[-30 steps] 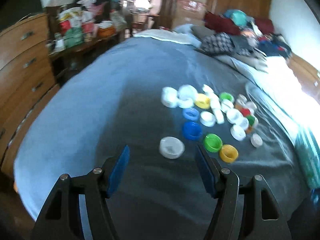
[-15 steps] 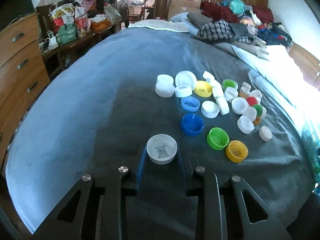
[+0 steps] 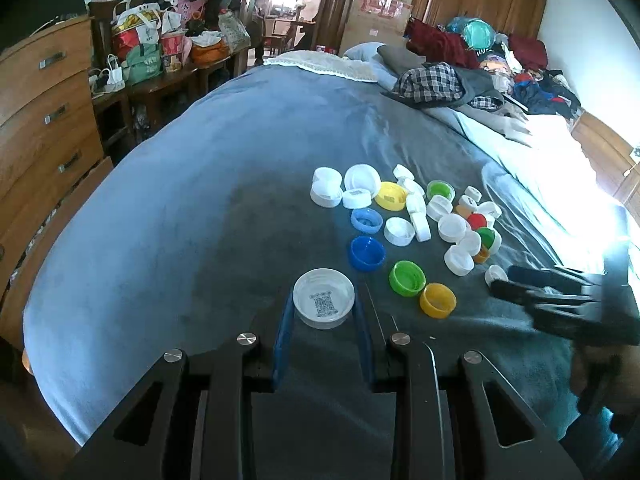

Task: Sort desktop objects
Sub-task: 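Grasp a white QR-printed cap with left while right grasps another white QR cap, then carry both white caps over the teal basket and open both grippers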

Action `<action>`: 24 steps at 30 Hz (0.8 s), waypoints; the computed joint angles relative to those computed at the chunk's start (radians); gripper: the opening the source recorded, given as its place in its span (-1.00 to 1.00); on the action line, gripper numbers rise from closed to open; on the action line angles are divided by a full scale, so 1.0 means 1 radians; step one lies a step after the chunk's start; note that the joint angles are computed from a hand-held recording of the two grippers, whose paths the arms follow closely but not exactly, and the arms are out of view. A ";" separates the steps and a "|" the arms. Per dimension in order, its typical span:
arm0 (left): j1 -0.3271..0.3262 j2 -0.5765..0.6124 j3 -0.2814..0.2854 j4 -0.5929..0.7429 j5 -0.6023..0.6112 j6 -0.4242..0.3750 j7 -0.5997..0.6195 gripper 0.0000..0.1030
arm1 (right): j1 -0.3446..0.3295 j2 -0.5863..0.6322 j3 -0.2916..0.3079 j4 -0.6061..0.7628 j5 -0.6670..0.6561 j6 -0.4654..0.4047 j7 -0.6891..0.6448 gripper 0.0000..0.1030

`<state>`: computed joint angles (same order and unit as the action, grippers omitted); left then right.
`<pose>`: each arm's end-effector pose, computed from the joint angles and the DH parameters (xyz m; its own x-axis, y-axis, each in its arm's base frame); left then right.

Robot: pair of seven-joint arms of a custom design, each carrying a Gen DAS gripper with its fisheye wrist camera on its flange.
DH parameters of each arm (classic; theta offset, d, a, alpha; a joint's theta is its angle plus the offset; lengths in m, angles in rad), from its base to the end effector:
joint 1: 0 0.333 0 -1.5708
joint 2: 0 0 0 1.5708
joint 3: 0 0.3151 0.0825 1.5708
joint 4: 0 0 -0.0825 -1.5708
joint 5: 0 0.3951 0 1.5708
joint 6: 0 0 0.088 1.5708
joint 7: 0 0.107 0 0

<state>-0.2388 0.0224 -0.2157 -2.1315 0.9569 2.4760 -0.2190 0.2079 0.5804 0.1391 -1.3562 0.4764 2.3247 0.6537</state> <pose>0.5214 -0.2571 0.4231 0.5385 -0.8213 0.1884 -0.5546 -0.5138 -0.6545 0.7224 0.2440 0.4268 0.8321 -0.5497 -0.0738 -0.4883 -0.6630 -0.5674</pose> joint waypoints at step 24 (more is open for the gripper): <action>-0.230 0.408 0.025 0.724 -0.009 -0.091 0.401 -0.52 | -0.197 -0.360 -0.112 -0.247 0.329 0.038 -0.186 -0.37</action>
<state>-0.4692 0.4300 -0.1904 -1.4074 0.9483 2.3853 0.1815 0.0105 0.2207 0.0269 -1.6033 0.8049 2.3627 0.4677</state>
